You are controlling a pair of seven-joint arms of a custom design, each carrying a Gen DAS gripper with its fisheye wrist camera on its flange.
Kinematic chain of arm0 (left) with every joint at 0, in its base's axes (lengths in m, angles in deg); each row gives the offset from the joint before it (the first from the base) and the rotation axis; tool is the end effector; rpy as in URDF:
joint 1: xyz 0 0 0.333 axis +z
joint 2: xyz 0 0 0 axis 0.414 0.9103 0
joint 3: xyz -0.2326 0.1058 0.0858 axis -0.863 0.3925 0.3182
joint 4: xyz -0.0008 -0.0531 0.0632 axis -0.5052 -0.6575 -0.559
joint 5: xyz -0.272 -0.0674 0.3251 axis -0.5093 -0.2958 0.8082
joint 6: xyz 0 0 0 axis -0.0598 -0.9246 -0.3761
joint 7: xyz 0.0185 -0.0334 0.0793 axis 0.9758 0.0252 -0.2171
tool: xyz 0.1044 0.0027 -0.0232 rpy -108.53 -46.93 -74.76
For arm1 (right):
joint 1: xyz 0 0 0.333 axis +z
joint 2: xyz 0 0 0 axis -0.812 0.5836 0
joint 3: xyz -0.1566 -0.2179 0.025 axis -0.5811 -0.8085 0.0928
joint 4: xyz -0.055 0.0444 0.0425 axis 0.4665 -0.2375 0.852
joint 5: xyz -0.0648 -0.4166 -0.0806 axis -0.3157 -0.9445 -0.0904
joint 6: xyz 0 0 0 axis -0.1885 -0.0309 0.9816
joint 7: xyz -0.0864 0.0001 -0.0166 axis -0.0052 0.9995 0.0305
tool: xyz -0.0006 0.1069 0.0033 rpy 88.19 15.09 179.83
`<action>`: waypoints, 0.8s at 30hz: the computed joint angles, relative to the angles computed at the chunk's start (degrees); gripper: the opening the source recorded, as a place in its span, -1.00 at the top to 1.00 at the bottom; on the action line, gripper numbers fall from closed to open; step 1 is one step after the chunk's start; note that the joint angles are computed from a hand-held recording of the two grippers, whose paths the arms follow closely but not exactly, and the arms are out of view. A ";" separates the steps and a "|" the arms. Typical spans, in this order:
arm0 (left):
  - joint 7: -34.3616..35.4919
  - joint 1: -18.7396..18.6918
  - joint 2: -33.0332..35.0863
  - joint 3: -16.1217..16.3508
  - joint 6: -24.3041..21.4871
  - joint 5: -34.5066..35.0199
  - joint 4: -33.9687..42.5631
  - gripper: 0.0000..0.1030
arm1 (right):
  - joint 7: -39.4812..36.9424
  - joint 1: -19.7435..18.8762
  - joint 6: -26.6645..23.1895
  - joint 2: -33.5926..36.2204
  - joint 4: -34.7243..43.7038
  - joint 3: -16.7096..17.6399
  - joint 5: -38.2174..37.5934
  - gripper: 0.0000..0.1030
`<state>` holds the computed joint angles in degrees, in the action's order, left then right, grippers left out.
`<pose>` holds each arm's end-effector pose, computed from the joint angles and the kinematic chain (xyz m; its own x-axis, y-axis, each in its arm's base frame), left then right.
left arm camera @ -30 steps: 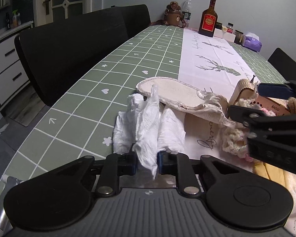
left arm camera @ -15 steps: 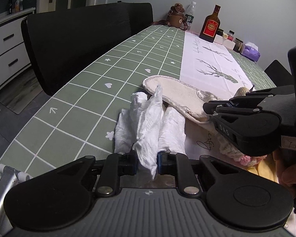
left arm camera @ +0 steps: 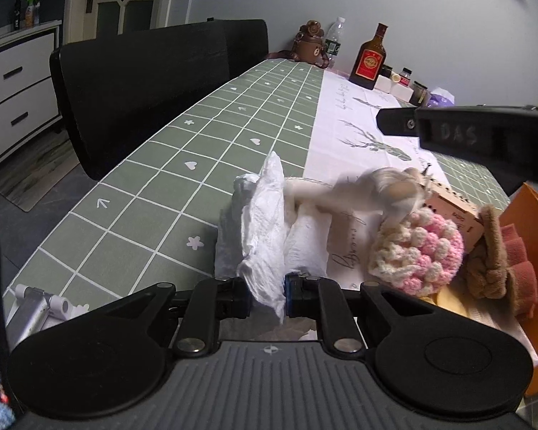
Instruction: Organize soft objects
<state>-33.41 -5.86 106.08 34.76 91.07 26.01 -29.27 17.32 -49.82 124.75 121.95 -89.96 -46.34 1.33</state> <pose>0.6432 -0.3880 0.3116 0.4771 -0.8499 0.2236 -0.5230 -0.4791 -0.7049 0.7680 0.1801 0.4252 0.8324 -0.5317 0.1562 -0.2159 -0.5707 -0.7922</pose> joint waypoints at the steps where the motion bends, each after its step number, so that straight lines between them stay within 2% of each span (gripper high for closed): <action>1: -0.06 -0.25 -0.58 -0.09 0.11 0.26 -0.55 0.66 | -0.12 -0.89 -0.27 -1.90 -2.08 0.37 1.13 1.00; 5: -1.83 -0.83 -3.16 -0.42 1.94 2.37 -3.66 0.66 | 0.68 -3.11 -2.84 -8.85 -9.54 -0.46 4.86 1.00; 9: -1.75 -1.32 -4.46 -1.44 0.60 3.41 -5.05 0.66 | -2.86 -4.72 -6.06 -13.62 -16.27 -1.97 9.49 1.00; 12: -1.51 -1.87 -4.19 -1.87 -2.22 3.72 -4.39 0.66 | -6.45 -3.85 -3.98 -14.24 -18.82 -3.34 10.51 1.00; 15: -1.96 -2.01 -4.17 -2.03 -3.70 4.07 -4.21 0.66 | -7.49 -3.48 -4.56 -12.75 -17.73 -4.17 9.60 0.92; 17: -1.93 -2.08 -4.14 -2.13 -4.99 4.20 -4.00 0.66 | -9.71 -3.27 -3.39 -11.97 -17.41 -3.98 9.49 0.67; 18: -2.03 -1.90 -4.21 -2.22 -4.92 4.14 -4.10 0.66 | -10.99 -3.15 -3.08 -10.85 -16.32 -3.86 9.13 0.32; 19: -2.13 -1.73 -4.37 -2.27 -4.80 4.16 -4.33 0.66 | -12.11 -3.03 -2.67 -10.25 -15.90 -3.64 8.82 0.14; 24: -1.81 -0.96 -4.48 -2.65 -4.30 3.64 -4.73 0.66 | -17.16 -2.72 -1.77 -7.20 -13.54 -2.28 7.44 0.14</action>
